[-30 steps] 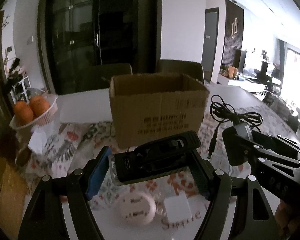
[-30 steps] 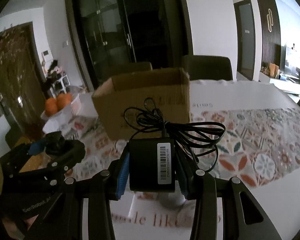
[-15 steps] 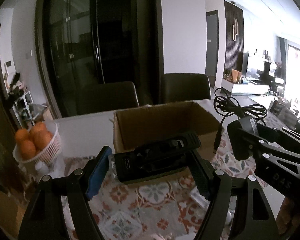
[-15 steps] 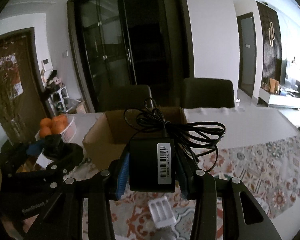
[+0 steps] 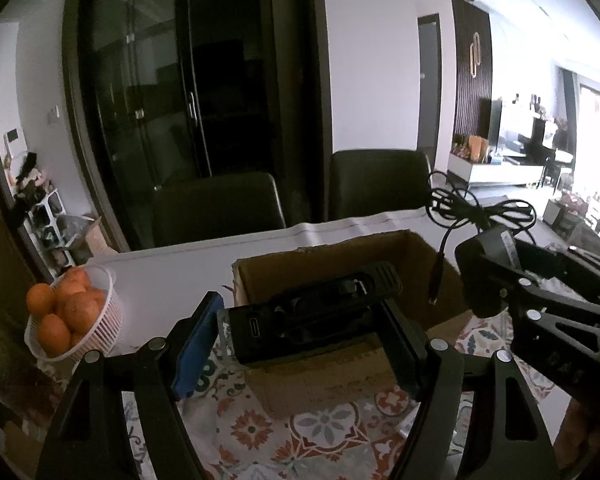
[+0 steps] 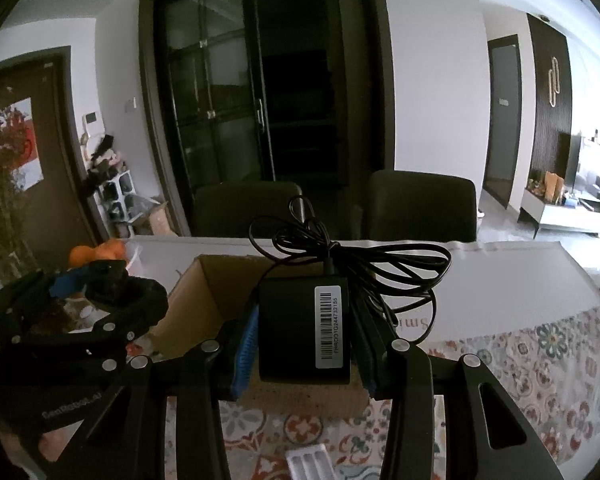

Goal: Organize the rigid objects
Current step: 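Carry the key fob in the left tool and adapter in the right tool over the cardboard box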

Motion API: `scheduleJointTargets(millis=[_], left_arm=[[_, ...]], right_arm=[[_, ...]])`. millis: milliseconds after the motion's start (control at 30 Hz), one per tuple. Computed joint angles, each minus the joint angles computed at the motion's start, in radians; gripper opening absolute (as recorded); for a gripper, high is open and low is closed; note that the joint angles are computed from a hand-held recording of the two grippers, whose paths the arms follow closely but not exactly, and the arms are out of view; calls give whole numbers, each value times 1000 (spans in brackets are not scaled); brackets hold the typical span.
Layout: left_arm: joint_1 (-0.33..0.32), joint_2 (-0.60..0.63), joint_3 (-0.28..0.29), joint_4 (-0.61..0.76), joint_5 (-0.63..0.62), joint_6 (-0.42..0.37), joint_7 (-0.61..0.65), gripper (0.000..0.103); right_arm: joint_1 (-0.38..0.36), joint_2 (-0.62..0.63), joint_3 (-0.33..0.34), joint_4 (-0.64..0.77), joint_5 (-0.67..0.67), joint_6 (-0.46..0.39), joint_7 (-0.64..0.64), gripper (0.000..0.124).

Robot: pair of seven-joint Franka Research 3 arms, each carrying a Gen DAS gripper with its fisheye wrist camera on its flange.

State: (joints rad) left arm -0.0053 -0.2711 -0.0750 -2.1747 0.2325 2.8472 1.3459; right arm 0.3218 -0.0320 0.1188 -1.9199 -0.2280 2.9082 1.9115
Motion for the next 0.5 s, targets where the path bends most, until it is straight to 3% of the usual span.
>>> scheduleJointTargets(millis=[267,500], left_arm=[[-24,114,24,122,-116,-100,117,76],[-3,208,13,232,-228,-217,197,76]], right_arm=[[19,104,-22,138,79,-94,-117,43],[34,205,-39,273,207,-212,-249,43]])
